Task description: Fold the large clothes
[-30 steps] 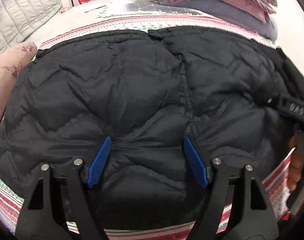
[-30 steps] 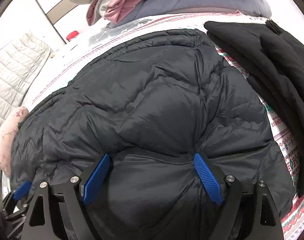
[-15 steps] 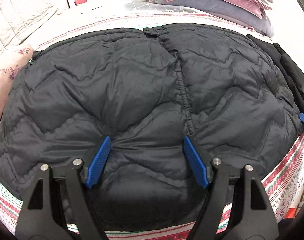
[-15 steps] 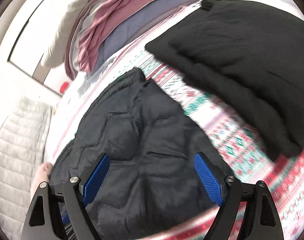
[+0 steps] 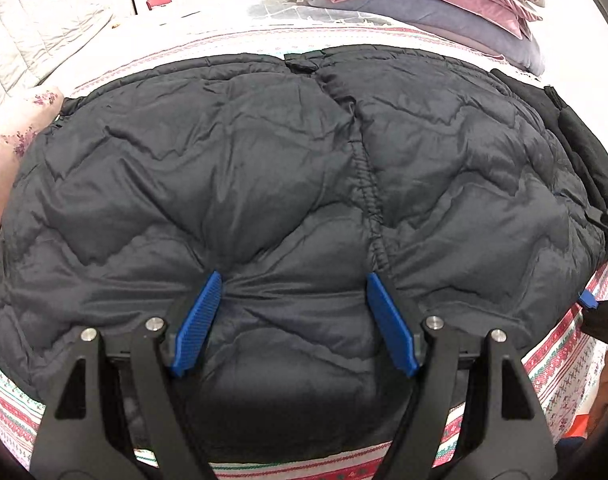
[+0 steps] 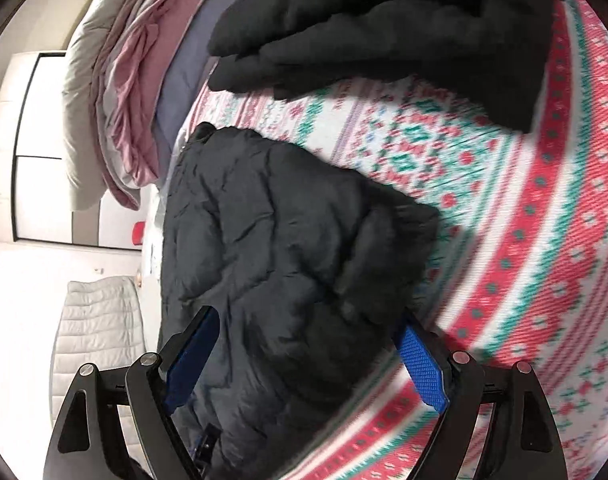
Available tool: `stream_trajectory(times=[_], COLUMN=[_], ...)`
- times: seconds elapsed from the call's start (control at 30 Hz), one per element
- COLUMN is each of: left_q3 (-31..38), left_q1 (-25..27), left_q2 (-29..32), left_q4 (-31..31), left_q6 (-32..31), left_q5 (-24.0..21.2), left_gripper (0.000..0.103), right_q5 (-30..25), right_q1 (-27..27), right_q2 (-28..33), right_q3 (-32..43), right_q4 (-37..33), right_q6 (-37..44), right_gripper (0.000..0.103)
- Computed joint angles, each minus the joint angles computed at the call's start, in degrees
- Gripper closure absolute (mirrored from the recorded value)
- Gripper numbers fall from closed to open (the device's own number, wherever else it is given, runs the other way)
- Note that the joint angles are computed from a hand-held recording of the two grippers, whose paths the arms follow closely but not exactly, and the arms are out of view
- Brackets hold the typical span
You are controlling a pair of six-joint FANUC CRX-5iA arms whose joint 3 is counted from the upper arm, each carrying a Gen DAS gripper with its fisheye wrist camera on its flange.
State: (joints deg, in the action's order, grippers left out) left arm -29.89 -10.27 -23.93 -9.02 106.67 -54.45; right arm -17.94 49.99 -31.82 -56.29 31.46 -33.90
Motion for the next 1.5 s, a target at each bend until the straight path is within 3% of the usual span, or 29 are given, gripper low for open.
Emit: stream_trajectory(times=[0.1, 0.13, 0.37, 0.43, 0.5, 0.63, 0.7, 0.87, 1.0, 1.1, 1.17, 1.3, 1.4, 1.5], left_q3=[0.03, 0.09, 0.23, 0.34, 0.58, 1.06, 1.22, 1.60, -1.28, -3.17, -5.26, -8.22, -8.20, -6.51], left_q1=[0.04, -0.02, -0.24, -0.52, -1.07, -1.93, -2.22, -3.01, 0.06, 1.71, 4.65, 9.72, 12.37, 14.98], left_q2=[0.06, 0.13, 0.25, 0.36, 0.58, 1.16, 1.33, 1.83, -0.20, -1.26, -2.79, -6.92, -9.09, -10.59], left_q4=[-0.03, -0.12, -0.42, -0.92, -1.54, -2.41, -2.72, -3.15, 3.37, 9.02, 16.10, 23.80, 23.96, 19.95], left_q6=[-0.28, -0.28, -0.03, 0.21, 0.76, 1.92, 2.24, 2.98, -4.31, -10.66, -17.19, -23.03, -23.90, -20.62], left_q5=[-0.08, -0.13, -0.22, -0.29, -0.42, -0.52, -0.57, -0.61, 1.99, 3.12, 2.97, 1.68, -0.28, -2.92], left_gripper=[0.027, 0.027, 0.027, 0.026, 0.026, 0.026, 0.026, 0.026, 0.026, 0.026, 0.026, 0.026, 0.026, 0.026], right_q5=[4.90, 5.87, 6.40, 6.64, 8.45, 13.10, 7.62, -13.40, -26.67, -33.35, -37.57, -43.01, -46.27, -51.22], right_q1=[-1.27, -2.27, -3.92, -4.08, -5.35, -10.62, -7.08, 6.16, 14.39, 17.40, 18.94, 19.01, 18.41, 19.38], right_q2=[1.56, 2.88, 6.51, 6.22, 6.29, 4.20, 3.09, 3.52, 5.89, 6.77, 6.66, 6.03, 5.65, 4.78], right_q3=[-1.44, -1.76, -1.57, -2.19, -2.92, -5.72, -4.50, 1.84, 5.61, 6.94, 7.12, 7.26, 7.39, 6.87], right_q4=[3.83, 8.80, 21.24, 22.56, 24.78, 37.59, 36.11, 38.58, 39.43, 38.74, 38.42, 35.69, 33.26, 32.07], right_q6=[-4.91, -8.99, -18.03, -19.36, -21.79, -31.21, -27.04, -14.67, -7.95, -5.49, -4.82, -4.37, -4.80, -5.07], right_gripper=[0.015, 0.015, 0.017, 0.025, 0.045, 0.067, 0.079, 0.086, 0.089, 0.089, 0.090, 0.090, 0.090, 0.090])
